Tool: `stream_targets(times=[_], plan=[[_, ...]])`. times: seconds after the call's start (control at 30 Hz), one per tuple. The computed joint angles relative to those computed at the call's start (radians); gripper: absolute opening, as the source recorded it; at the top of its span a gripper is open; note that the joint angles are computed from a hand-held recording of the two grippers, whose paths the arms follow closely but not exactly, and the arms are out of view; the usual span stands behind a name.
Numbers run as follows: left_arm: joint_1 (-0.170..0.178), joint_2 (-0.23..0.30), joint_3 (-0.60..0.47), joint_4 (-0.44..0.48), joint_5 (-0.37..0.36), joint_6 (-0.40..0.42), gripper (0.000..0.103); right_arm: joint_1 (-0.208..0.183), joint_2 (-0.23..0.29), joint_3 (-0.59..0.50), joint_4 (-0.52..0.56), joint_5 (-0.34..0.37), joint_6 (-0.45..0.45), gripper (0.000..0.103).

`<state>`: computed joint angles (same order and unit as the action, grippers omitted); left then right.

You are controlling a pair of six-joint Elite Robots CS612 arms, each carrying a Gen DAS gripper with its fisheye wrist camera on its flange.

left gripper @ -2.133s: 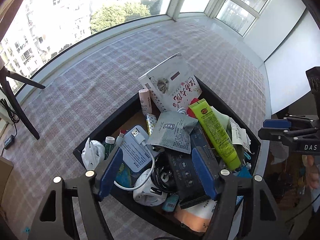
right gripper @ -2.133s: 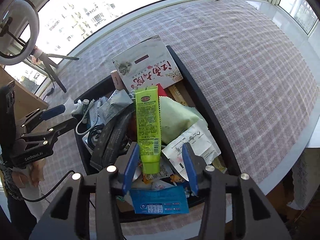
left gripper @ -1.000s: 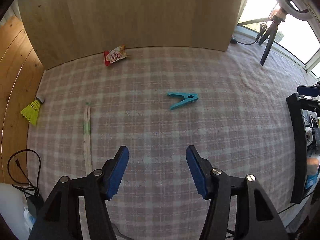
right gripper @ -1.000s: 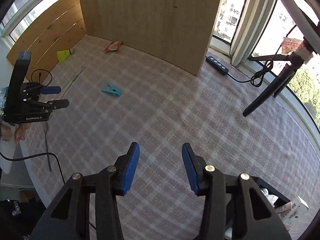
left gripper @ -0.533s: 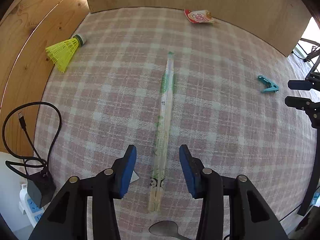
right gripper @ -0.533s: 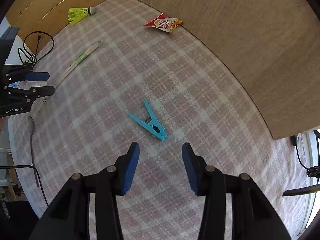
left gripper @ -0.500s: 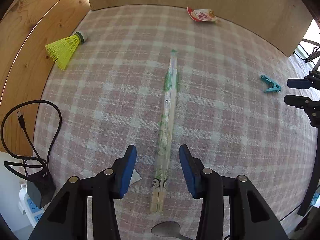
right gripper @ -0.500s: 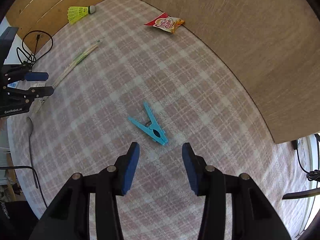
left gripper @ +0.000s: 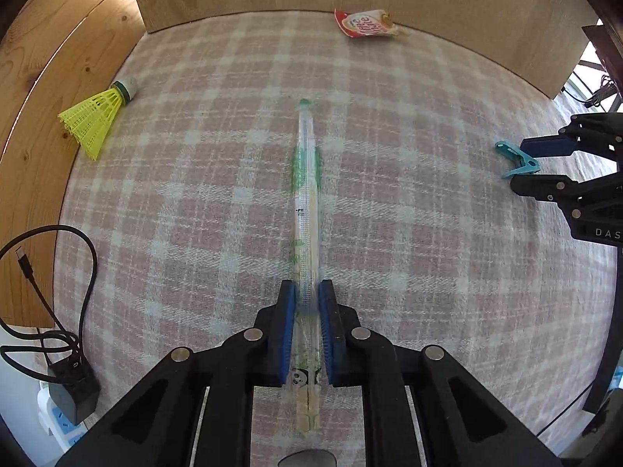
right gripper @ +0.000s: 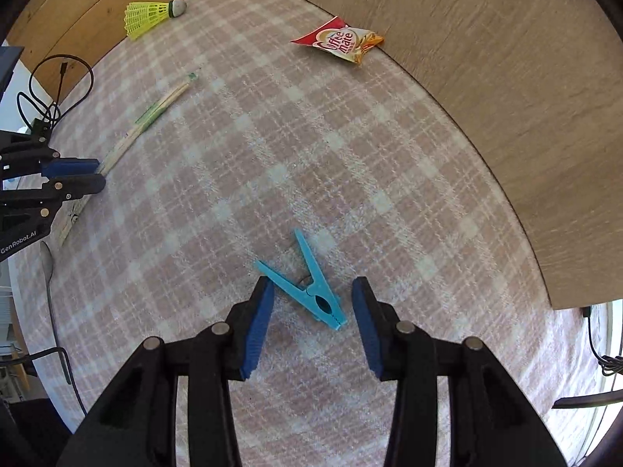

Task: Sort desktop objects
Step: 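Grasp the chopsticks with the left gripper while the right grasps the blue clothespin, then carry the chopsticks and clothespin to the black box and release both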

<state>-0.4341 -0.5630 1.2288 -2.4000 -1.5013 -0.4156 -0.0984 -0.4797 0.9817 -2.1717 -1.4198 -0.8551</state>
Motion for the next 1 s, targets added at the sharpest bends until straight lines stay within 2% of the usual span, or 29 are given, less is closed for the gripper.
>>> stream_targets(times=[0.03, 0.1, 0.23, 0.3, 0.5, 0.57, 0.67, 0.77, 0.9, 1.0], plan=[[-0.003, 0.006, -0.008, -0.006, -0.005, -0.009, 0.012, 0.016, 0.010, -0.020, 0.001, -0.006, 0.037, 0.025], [0.001, -0.004, 0.022, -0.045, -0.027, -0.020, 0.012, 0.016, 0.013, -0.027, 0.013, 0.000, 0.070, 0.017], [-0.006, -0.013, 0.053, -0.094, -0.034, -0.064, 0.011, 0.014, -0.006, 0.009, 0.000, 0.010, 0.129, 0.016], [-0.007, -0.018, 0.072, -0.126, -0.061, -0.093, 0.011, 0.012, -0.022, 0.041, -0.019, 0.009, 0.168, 0.016], [-0.039, -0.046, 0.120, -0.187, -0.053, -0.102, 0.011, -0.017, -0.121, 0.210, -0.116, 0.057, 0.284, 0.016], [-0.053, -0.058, 0.131, -0.201, -0.055, -0.092, 0.011, -0.034, -0.159, 0.271, -0.145, 0.083, 0.323, 0.016], [-0.085, -0.075, 0.137, -0.214, -0.046, -0.062, 0.011, -0.057, -0.218, 0.375, -0.248, 0.070, 0.382, 0.016], [-0.122, -0.087, 0.127, -0.211, -0.043, -0.010, 0.011, -0.091, -0.277, 0.471, -0.317, 0.089, 0.426, 0.016], [-0.166, -0.077, 0.056, -0.170, -0.063, 0.086, 0.011, -0.175, -0.362, 0.589, -0.383, 0.104, 0.441, 0.016], [-0.205, -0.037, -0.047, -0.130, -0.085, 0.141, 0.011, -0.233, -0.401, 0.647, -0.410, 0.102, 0.449, 0.016]])
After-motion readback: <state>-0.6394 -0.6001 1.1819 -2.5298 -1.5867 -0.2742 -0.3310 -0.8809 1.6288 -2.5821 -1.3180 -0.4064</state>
